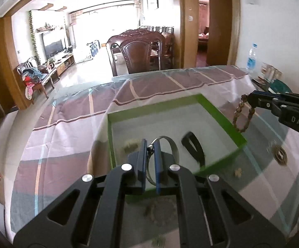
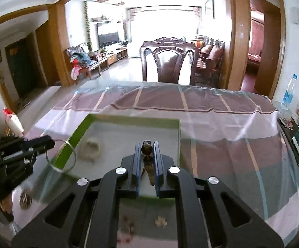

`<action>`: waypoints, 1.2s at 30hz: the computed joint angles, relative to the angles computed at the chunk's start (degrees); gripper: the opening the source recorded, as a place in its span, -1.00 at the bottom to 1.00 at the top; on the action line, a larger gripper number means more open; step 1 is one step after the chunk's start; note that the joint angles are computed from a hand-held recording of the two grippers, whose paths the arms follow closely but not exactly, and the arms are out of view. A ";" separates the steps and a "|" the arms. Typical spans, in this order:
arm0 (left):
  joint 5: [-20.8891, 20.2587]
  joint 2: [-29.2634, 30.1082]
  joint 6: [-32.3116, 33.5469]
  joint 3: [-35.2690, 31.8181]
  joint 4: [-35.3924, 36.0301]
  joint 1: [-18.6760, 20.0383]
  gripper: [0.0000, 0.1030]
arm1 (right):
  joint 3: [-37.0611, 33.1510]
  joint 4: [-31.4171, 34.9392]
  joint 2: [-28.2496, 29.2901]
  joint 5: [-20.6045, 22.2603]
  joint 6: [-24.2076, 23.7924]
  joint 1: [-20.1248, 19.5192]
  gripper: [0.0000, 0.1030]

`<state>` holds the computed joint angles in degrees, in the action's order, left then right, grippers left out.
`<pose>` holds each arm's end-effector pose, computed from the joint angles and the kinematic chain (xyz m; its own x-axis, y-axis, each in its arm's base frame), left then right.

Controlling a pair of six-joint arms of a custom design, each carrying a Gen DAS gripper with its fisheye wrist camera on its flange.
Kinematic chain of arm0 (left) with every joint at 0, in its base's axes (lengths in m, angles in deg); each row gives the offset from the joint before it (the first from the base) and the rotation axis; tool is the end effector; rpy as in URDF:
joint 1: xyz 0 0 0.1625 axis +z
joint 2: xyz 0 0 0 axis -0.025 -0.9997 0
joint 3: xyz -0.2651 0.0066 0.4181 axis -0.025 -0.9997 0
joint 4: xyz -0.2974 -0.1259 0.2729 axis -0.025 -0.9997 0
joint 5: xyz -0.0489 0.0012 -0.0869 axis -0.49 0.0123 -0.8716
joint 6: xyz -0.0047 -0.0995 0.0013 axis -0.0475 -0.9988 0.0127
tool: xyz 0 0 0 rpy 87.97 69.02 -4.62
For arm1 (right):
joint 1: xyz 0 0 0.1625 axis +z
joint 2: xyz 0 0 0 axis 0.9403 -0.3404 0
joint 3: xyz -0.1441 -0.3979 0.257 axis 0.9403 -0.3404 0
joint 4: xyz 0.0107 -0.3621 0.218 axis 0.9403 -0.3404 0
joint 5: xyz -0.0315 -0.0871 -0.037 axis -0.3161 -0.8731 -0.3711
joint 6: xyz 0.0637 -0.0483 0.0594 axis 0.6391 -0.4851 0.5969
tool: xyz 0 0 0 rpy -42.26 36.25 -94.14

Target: Organize jewelry

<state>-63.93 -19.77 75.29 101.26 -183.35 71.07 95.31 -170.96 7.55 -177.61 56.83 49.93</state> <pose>-0.0248 -0.5825 0.3944 -0.6096 0.4292 -0.6665 0.7585 0.5602 -0.3331 0.4061 -0.5833 0.0106 -0.7492 -0.0153 0.6622 -0.5314 0.6108 -0.5870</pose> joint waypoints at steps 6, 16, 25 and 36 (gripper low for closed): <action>1.65 6.12 -2.06 -3.92 0.44 2.16 -0.86 | -4.38 9.98 2.26 0.10 5.97 -3.27 -0.78; 2.56 5.23 -1.21 -2.34 1.90 3.34 -0.23 | 0.58 8.82 1.22 -0.36 5.93 -2.64 -0.20; 1.60 0.02 -0.17 3.97 6.58 4.52 -0.06 | 10.48 12.13 -1.01 2.90 12.74 -3.47 -0.20; 2.90 3.25 2.11 6.25 5.62 6.38 -0.06 | 9.79 13.19 2.59 5.65 11.94 -5.44 -0.43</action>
<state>-61.03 -16.52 77.40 107.51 -177.73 77.45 105.10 -157.77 10.14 -171.96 68.78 44.49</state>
